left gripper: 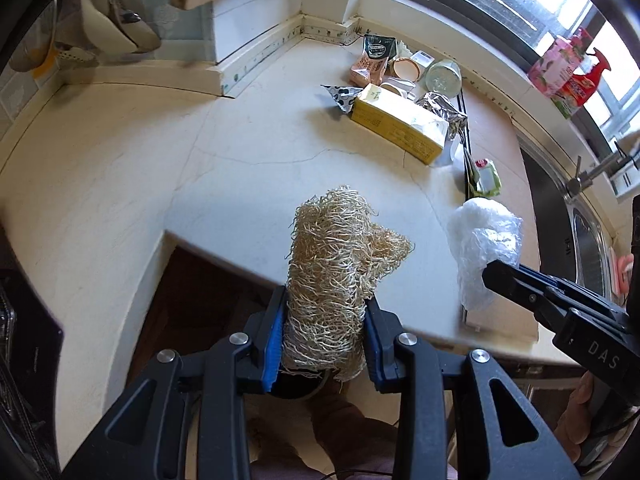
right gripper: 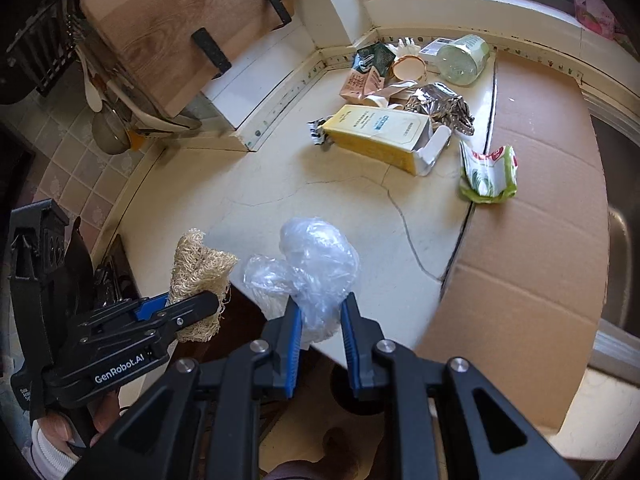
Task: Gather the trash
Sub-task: 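Close the left tool on the sponge while the right tool grasps the plastic bag, then carry sponge and bag down over the floor bin and open both tools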
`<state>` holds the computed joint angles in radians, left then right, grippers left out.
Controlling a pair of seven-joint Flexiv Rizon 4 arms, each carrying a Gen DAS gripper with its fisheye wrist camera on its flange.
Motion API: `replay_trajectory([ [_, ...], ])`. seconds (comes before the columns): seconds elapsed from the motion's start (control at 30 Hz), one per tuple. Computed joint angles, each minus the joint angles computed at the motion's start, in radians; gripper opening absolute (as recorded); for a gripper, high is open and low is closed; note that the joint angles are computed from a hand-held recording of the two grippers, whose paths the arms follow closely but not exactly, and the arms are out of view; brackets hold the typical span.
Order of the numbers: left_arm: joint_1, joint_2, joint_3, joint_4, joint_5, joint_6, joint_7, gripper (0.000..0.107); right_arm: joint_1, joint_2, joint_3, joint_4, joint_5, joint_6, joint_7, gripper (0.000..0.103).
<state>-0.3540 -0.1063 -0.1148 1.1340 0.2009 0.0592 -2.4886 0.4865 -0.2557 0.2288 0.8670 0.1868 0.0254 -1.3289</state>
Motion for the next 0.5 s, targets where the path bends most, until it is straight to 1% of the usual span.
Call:
replay_trajectory([
  [0.1, -0.010, 0.067, -0.002, 0.068, 0.008, 0.006, 0.028, 0.032, 0.015, 0.079, 0.018, 0.103, -0.009, 0.043, 0.046, 0.019],
  [0.23, -0.009, 0.148, -0.025, 0.156, 0.026, 0.036, 0.060, 0.033, 0.032, 0.182, 0.043, 0.237, -0.029, 0.102, 0.122, 0.019],
  [0.43, -0.002, 0.248, -0.072, 0.292, 0.061, 0.136, 0.106, 0.034, 0.046, 0.320, 0.078, 0.425, -0.052, 0.169, 0.236, 0.019],
  [0.5, 0.002, 0.263, -0.087, 0.324, 0.055, 0.146, 0.124, 0.034, 0.045, 0.362, 0.088, 0.488, -0.049, 0.184, 0.269, 0.019],
])
